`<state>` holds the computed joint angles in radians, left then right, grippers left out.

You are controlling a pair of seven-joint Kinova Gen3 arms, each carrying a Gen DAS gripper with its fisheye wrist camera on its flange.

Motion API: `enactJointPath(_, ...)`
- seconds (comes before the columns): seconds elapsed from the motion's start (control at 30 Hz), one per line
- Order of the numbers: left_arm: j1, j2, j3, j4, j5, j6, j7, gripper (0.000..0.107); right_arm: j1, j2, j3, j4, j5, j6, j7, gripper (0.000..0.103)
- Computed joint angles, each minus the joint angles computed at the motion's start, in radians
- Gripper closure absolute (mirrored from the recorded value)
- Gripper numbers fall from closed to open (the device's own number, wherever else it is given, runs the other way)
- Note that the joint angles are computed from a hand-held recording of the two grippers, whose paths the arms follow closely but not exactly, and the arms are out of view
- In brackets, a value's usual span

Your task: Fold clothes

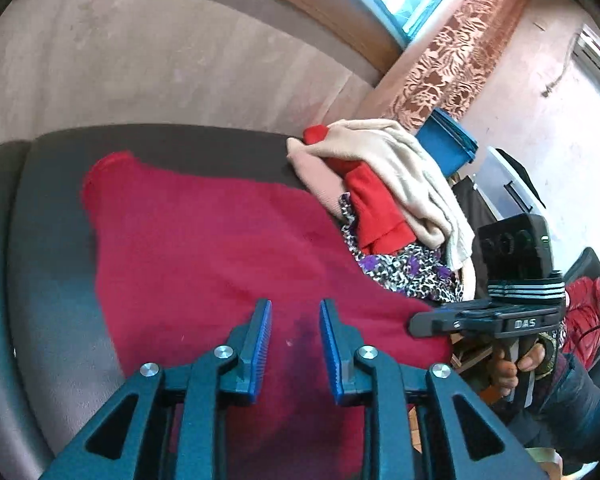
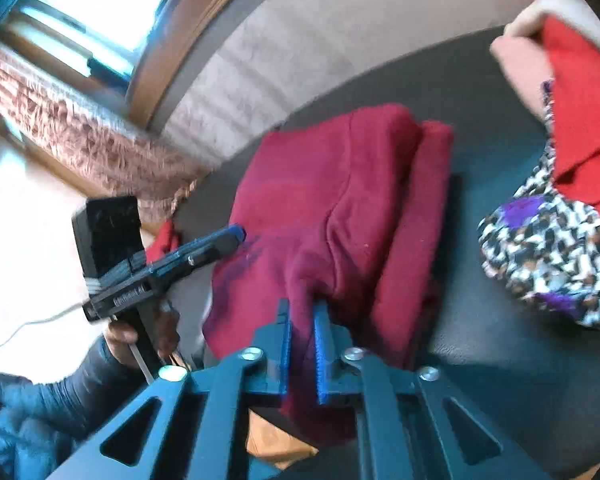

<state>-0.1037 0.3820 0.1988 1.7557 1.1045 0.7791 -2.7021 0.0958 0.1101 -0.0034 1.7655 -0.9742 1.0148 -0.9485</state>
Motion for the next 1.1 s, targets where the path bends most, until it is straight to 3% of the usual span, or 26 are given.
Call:
enactJointPath(0.17,0.06,0.026,0.003,-0.047,-0.093,-0.042,0.064,0.081,0.005,-0.074,0.033,0.11,0.012,-0.089,-0.04,0.093)
enactJointPath(0.27,0.065,0.053,0.033,-0.064,-0.103,-0.05,0.072,0.081,0.011,-0.046,0.044,0.21,-0.029,-0.153,-0.034,0.096)
enactJointPath(0.33,0.112,0.073,0.024,-0.1,-0.174,-0.066,0.13,0.081,0.059,-0.047,0.004,0.227,-0.049,-0.156,0.002,0.096)
enactJointPath(0.4,0.134,0.104,0.026,-0.138,-0.238,-0.062,0.211,0.082,0.04,-0.051,0.012,0.203,-0.003,-0.153,-0.019,0.096)
enactJointPath(0.5,0.117,0.127,0.049,-0.165,-0.267,-0.044,0.275,0.084,-0.007,-0.058,0.06,0.113,0.119,-0.089,-0.106,0.082)
enactJointPath(0.53,0.105,0.128,0.06,-0.165,-0.266,-0.044,0.283,0.084,0.007,-0.069,0.042,0.086,0.159,-0.084,-0.143,0.067)
enactJointPath(0.57,0.097,0.115,0.068,-0.149,-0.259,-0.061,0.275,0.084,0.002,-0.091,0.037,0.062,0.2,-0.096,-0.169,0.046)
enactJointPath(0.6,0.086,0.101,0.079,-0.13,-0.247,-0.08,0.261,0.083,0.004,-0.119,0.02,0.044,0.241,-0.124,-0.186,0.04)
enactJointPath(0.73,0.026,0.03,0.115,-0.017,-0.1,-0.135,0.119,0.082,-0.083,-0.156,0.04,-0.019,0.276,-0.219,-0.181,0.04)
enactJointPath(0.8,-0.01,-0.003,0.15,0.041,-0.038,-0.159,0.038,0.082,-0.114,-0.103,0.014,-0.059,0.283,-0.259,-0.211,0.04)
enactJointPath(0.9,0.005,-0.034,0.126,0.095,0.026,-0.147,-0.056,0.082,-0.167,-0.005,-0.019,-0.133,0.296,-0.313,-0.268,0.041)
enactJointPath(0.97,0.033,-0.032,0.104,0.11,0.021,-0.145,-0.067,0.082,-0.243,0.061,0.028,-0.183,0.305,-0.321,-0.329,0.041)
enactJointPath(1.1,0.103,-0.023,0.065,0.136,-0.011,-0.189,-0.067,0.086,-0.428,0.166,0.207,-0.2,0.456,-0.368,-0.448,0.041)
